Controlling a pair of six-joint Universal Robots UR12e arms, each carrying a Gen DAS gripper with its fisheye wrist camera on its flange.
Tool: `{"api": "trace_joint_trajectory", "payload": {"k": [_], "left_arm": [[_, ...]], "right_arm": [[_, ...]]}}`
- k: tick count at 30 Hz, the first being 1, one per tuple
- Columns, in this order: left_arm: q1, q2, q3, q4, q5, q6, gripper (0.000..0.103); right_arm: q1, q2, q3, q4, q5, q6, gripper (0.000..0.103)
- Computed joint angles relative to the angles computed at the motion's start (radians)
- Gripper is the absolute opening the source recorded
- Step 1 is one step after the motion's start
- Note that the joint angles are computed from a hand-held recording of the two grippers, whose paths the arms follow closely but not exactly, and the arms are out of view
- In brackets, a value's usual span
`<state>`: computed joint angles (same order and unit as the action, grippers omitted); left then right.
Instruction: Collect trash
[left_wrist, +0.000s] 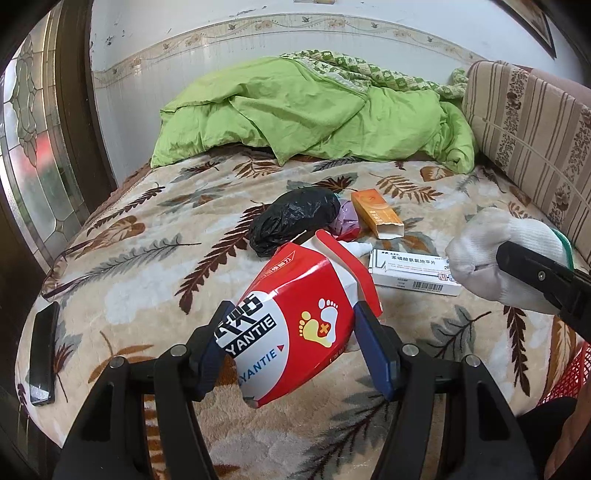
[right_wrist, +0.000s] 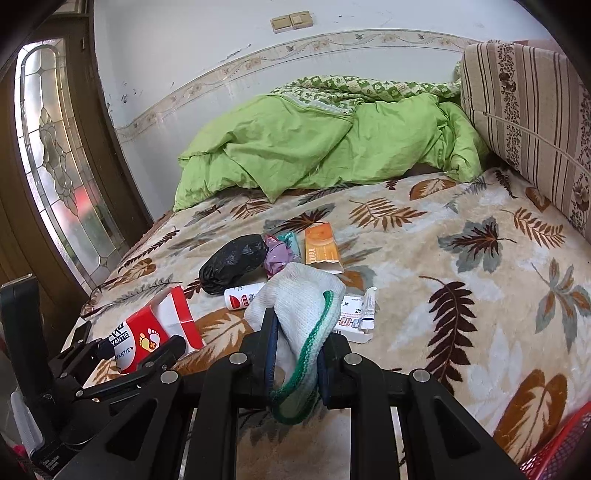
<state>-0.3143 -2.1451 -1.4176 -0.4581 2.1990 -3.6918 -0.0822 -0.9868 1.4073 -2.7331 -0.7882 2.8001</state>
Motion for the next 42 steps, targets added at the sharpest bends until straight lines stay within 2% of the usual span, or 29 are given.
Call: {"api": "trace_joint_trajectory", "payload": {"k": [42], "left_arm": [[-0.003,-0.003,0.003,-0.001,0.008,0.004,0.065]], "right_arm": [[0.004,-0.008,0.013,-0.017,-0.020,-0.021,0.019]]}}
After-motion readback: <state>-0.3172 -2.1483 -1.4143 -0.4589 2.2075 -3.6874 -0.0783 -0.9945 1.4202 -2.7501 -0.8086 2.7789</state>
